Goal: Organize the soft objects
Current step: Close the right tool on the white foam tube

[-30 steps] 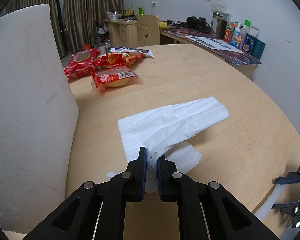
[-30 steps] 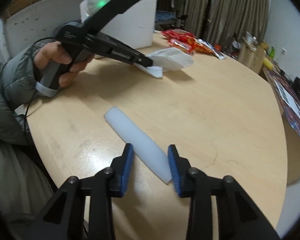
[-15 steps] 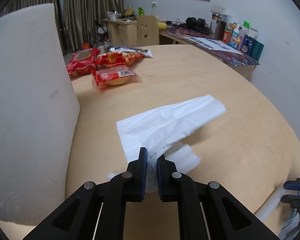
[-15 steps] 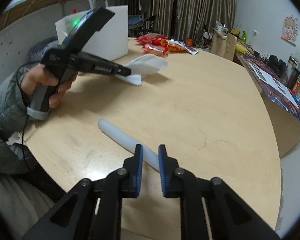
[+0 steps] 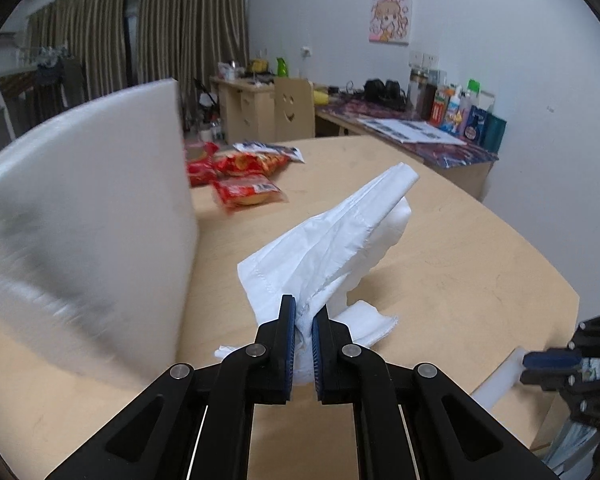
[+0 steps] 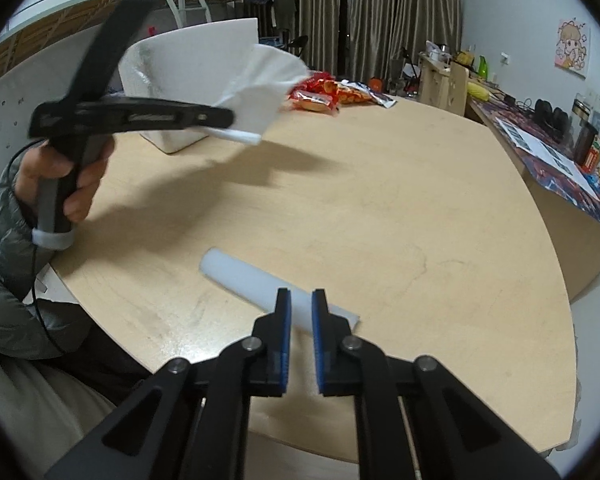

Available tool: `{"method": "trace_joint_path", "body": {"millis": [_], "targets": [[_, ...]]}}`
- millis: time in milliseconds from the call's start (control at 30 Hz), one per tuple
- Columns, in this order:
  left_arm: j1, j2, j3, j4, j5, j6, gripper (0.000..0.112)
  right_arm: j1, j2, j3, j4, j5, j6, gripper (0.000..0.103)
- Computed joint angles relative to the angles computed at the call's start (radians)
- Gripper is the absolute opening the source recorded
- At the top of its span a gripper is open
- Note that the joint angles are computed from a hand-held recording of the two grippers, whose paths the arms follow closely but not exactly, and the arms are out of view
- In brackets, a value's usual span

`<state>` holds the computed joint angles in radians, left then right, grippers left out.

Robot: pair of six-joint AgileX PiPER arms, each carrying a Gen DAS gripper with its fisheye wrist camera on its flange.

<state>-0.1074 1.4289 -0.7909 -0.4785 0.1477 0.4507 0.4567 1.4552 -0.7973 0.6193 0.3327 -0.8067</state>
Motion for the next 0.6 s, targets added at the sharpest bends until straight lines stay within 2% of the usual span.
{"method": "trace_joint_path", "body": {"millis": [67,133,233,333,400,500,567,600], "targets": [[0.002,-0.043,0.035,0.059,-0.018,-0.06,0.008,-0.006,-0.007,0.008,0.038,0.004,-0.034,0.013],[0.021,-0.086,0.062,-0.009,-0.011,-0.003,0.008,-0.014,-0.011,0.012,0.091,0.004,-0.077,0.012],[0.033,-0.139,0.094,0.018,-0.019,-0.028,0.008,-0.017,-0.031,0.03,0.174,0.003,-0.137,0.012],[0.054,-0.18,0.114,-0.079,0.003,0.072,0.008,-0.016,-0.047,0.041,0.216,0.004,-0.172,0.012],[0.074,-0.211,0.131,-0.139,0.017,0.146,0.008,-0.001,-0.053,0.039,0.144,0.015,-0.147,0.013],[0.108,-0.261,0.159,-0.256,0.043,0.255,0.008,0.035,-0.057,0.041,0.048,-0.019,-0.139,0.014],[0.123,-0.292,0.179,-0.279,0.052,0.279,0.008,0.052,-0.034,0.025,-0.03,-0.027,-0.101,0.024],[0.133,-0.311,0.192,-0.287,0.056,0.286,0.008,0.055,-0.016,0.011,-0.05,-0.022,-0.108,0.033]]}}
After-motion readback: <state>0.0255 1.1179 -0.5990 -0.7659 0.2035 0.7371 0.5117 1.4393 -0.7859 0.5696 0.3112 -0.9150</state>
